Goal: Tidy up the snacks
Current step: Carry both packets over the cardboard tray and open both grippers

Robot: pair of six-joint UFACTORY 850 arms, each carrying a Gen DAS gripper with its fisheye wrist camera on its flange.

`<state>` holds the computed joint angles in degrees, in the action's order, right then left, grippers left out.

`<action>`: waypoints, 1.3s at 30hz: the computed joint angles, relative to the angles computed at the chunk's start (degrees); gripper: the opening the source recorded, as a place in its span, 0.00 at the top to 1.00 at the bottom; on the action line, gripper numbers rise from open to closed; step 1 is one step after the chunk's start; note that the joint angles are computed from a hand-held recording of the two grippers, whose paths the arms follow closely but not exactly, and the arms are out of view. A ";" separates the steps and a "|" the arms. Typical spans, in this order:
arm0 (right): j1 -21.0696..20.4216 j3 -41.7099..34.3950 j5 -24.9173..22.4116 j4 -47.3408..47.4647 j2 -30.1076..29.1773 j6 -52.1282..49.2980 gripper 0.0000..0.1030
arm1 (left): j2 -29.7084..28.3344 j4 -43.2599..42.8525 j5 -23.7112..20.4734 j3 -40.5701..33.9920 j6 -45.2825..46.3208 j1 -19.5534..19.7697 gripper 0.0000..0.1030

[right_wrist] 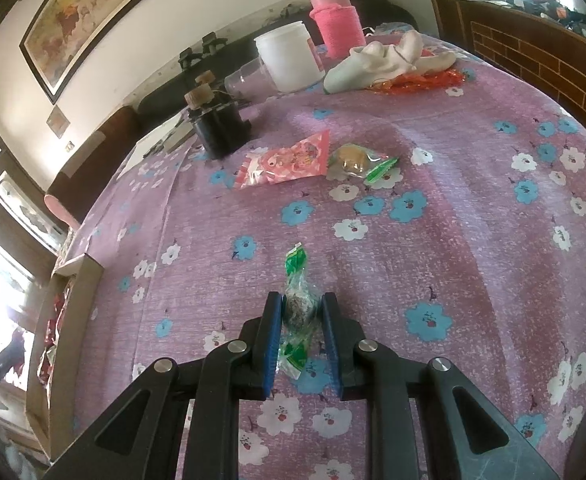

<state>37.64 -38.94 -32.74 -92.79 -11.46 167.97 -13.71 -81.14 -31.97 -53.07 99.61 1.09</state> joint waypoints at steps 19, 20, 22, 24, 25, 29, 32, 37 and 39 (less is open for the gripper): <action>6.45 -29.98 8.09 10.17 -14.46 -34.89 0.80 | -6.58 8.48 4.94 -3.06 -8.98 5.42 0.85; 6.55 -31.94 8.46 11.99 -15.77 -37.75 0.80 | -6.84 8.71 4.97 -3.23 -9.10 5.30 0.85; 6.63 -36.75 9.33 16.94 -19.07 -45.11 0.80 | -7.21 9.46 5.09 -3.54 -9.79 5.07 0.85; 6.89 -40.92 9.17 22.17 -21.83 -52.10 0.81 | -7.84 10.79 5.05 -4.11 -11.63 4.99 0.85; 6.98 -43.55 8.89 25.69 -23.63 -56.78 0.81 | -8.23 11.66 4.93 -4.53 -12.95 5.03 0.85; 6.47 -50.76 8.79 35.70 -28.42 -69.49 0.81 | -8.84 13.35 2.45 -5.41 -15.63 6.03 0.83; 5.57 -55.93 9.45 42.96 -31.99 -78.27 0.81 | -8.31 13.05 0.58 -5.30 -15.25 7.13 0.82; 4.58 -65.85 8.21 54.02 -38.66 -91.88 0.81 | -7.18 11.60 -2.29 -5.34 -13.88 9.86 0.75; 4.38 -70.15 6.60 57.65 -41.45 -96.53 0.80 | -6.82 10.41 -2.38 -5.32 -13.14 10.75 0.59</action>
